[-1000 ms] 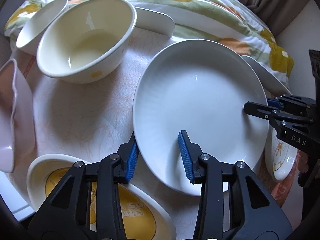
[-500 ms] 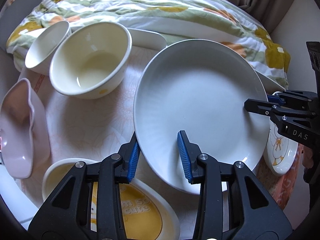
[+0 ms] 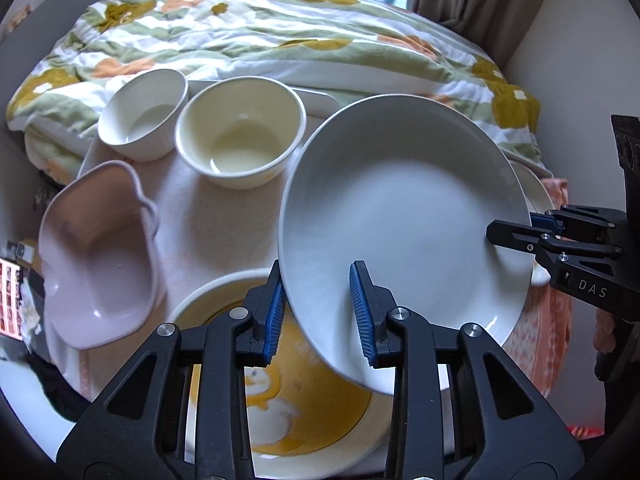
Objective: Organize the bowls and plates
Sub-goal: 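Carry the white plate with both tools and lower it onto the yellow duck plate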
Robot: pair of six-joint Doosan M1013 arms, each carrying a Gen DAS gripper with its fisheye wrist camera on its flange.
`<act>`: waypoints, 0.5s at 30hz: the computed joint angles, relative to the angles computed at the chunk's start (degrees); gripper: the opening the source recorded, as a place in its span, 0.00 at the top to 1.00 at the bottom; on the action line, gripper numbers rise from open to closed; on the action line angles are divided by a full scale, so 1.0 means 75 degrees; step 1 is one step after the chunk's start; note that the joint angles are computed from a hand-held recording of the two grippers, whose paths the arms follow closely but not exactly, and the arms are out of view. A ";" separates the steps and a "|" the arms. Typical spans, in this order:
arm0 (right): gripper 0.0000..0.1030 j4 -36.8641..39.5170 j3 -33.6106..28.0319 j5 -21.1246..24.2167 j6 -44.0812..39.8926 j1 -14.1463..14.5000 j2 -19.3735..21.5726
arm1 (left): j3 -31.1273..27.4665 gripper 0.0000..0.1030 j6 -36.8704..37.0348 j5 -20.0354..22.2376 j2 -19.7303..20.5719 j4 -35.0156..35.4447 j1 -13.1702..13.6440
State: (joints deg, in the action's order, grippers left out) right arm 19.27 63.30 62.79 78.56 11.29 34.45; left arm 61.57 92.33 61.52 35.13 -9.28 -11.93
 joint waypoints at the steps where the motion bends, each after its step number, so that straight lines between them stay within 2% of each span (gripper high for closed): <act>1: 0.81 -0.0055 0.0177 -0.0112 0.0253 0.0083 -0.0120 | 0.0143 0.73 0.0280 0.0001 -0.0099 -0.0108 0.0083; 8: 0.81 -0.0548 0.1172 -0.0806 0.2416 0.0758 -0.0668 | 0.0825 0.73 0.1812 0.0298 -0.0454 -0.0669 0.0576; 15: 0.81 -0.0903 0.1575 -0.1201 0.3930 0.1333 -0.0758 | 0.1237 0.73 0.2766 0.0494 -0.0547 -0.0940 0.1020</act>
State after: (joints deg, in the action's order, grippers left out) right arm 12.50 75.11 53.78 108.04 21.29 28.76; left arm 70.85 113.08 65.22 31.03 -16.33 -4.28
